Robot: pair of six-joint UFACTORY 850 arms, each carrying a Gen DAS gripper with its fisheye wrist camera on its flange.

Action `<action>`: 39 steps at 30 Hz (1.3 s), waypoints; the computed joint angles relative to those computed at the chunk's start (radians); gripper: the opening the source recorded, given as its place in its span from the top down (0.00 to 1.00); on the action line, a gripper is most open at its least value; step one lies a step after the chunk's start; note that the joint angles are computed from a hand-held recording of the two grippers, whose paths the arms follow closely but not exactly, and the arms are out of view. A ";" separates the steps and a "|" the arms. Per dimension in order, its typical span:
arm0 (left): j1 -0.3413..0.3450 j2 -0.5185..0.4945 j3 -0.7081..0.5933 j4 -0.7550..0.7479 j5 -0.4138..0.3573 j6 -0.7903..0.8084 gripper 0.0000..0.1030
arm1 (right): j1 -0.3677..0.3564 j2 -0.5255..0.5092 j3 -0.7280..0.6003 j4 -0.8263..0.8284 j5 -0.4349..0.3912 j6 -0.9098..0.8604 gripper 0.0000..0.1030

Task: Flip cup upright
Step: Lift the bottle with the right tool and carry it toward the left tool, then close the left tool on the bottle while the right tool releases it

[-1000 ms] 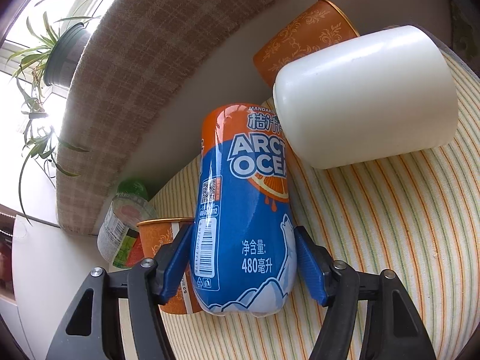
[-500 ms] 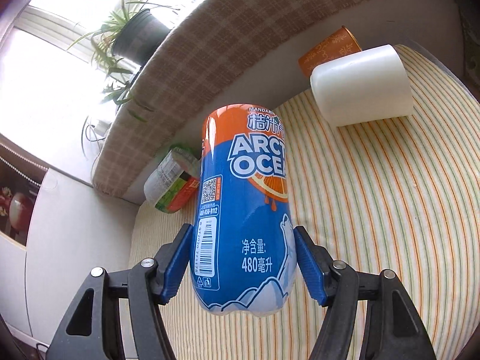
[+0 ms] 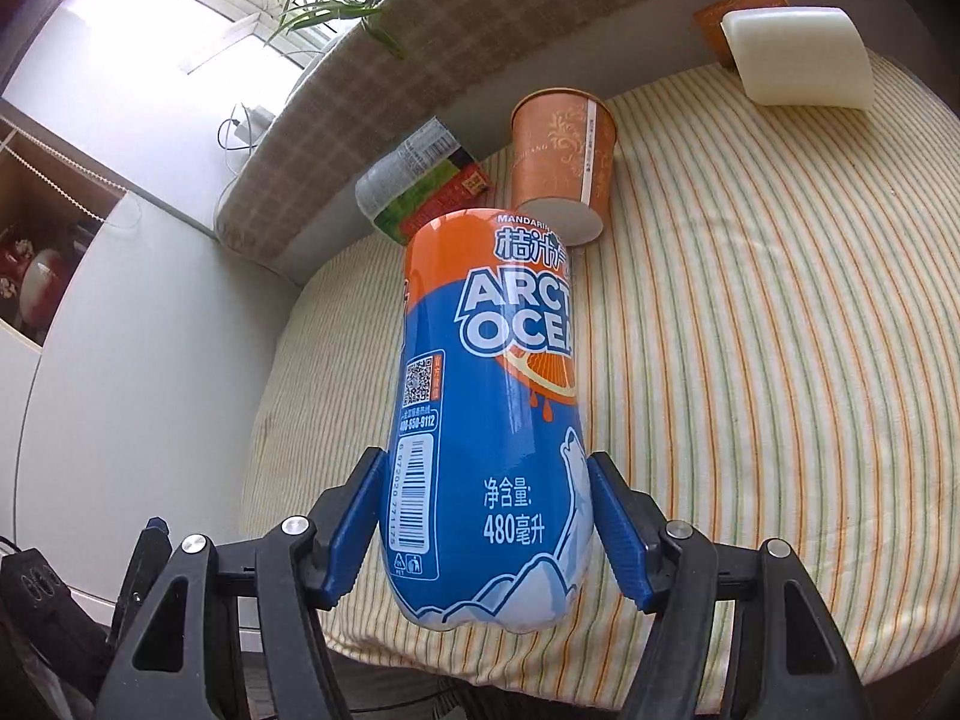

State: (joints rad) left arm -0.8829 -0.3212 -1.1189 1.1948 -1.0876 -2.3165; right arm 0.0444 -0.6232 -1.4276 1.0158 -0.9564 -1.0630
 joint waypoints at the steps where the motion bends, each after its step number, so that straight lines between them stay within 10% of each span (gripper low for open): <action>1: -0.002 0.001 0.001 0.001 -0.001 -0.003 0.00 | 0.008 0.005 0.010 -0.006 0.010 0.004 0.33; 20: 0.015 0.008 0.003 0.021 0.091 -0.001 0.00 | 0.029 0.058 0.067 -0.007 0.112 -0.073 0.30; 39: 0.276 -0.048 -0.022 0.289 0.867 -0.327 0.00 | -0.092 0.366 0.420 0.608 0.542 -0.949 0.15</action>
State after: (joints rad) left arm -0.6074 -0.3693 -1.1407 1.4836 -0.2202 -2.6439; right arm -0.0481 -0.2573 -1.0080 1.6239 -0.4140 -2.0122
